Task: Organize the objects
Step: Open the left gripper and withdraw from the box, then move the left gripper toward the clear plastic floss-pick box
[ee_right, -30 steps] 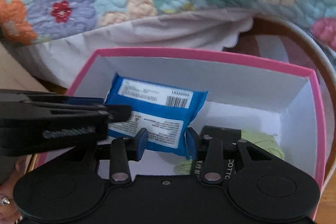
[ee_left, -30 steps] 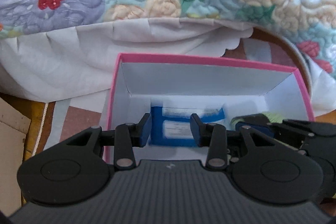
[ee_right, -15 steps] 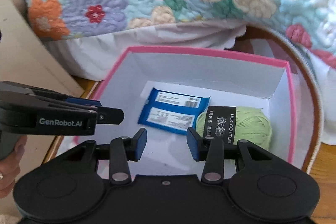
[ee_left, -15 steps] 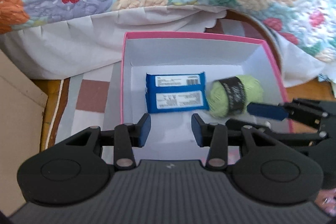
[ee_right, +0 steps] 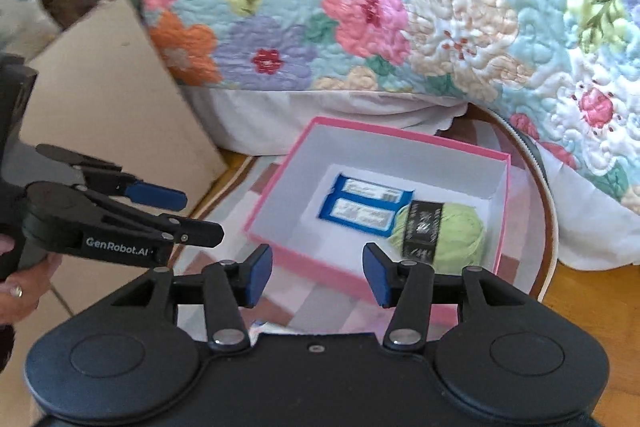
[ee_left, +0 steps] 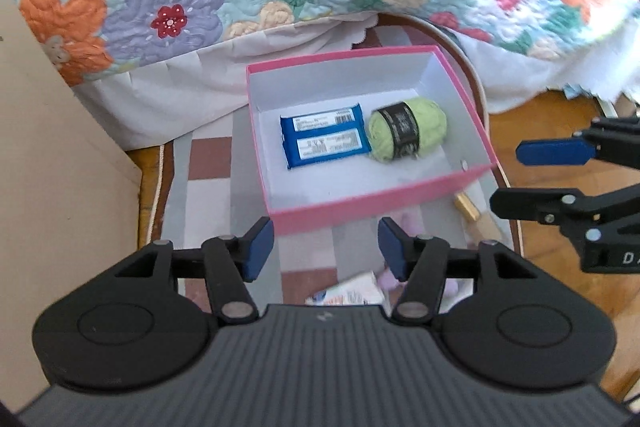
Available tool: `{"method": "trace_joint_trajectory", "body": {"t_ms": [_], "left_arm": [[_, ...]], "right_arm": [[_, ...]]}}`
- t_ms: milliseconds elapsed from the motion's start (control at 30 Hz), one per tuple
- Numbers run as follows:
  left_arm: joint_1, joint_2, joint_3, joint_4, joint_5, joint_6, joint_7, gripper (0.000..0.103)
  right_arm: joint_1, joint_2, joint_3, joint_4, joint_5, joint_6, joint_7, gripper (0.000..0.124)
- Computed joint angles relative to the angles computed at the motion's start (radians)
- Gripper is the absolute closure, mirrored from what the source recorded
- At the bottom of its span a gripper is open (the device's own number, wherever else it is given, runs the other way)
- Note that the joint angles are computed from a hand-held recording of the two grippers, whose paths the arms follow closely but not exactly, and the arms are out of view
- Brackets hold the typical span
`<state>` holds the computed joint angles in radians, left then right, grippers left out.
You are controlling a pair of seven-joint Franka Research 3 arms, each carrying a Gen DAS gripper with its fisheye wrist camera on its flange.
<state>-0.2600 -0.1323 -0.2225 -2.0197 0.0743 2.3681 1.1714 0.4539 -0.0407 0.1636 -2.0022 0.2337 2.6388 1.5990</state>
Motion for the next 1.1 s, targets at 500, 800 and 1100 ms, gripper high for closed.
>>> {"method": "trace_joint_trajectory", "body": {"t_ms": [500,800,1100], "left_arm": [[-0.079,-0.242,-0.039,-0.209,-0.030,-0.038,-0.093,0.034],[-0.153,-0.310,-0.040,-0.311,-0.047,-0.025,-0.139,0.028],[-0.178,-0.281,-0.053,-0.379,-0.023,0.104,-0.214,0.019]], "right_arm": [[0.052,-0.314,0.000,-0.283,0.181,-0.082,-0.167,0.044],[0.053,-0.398,0.030,-0.407,0.145,-0.118,-0.156,0.043],[0.105,-0.426,-0.004,-0.532,0.271,-0.020,-0.185,0.041]]}}
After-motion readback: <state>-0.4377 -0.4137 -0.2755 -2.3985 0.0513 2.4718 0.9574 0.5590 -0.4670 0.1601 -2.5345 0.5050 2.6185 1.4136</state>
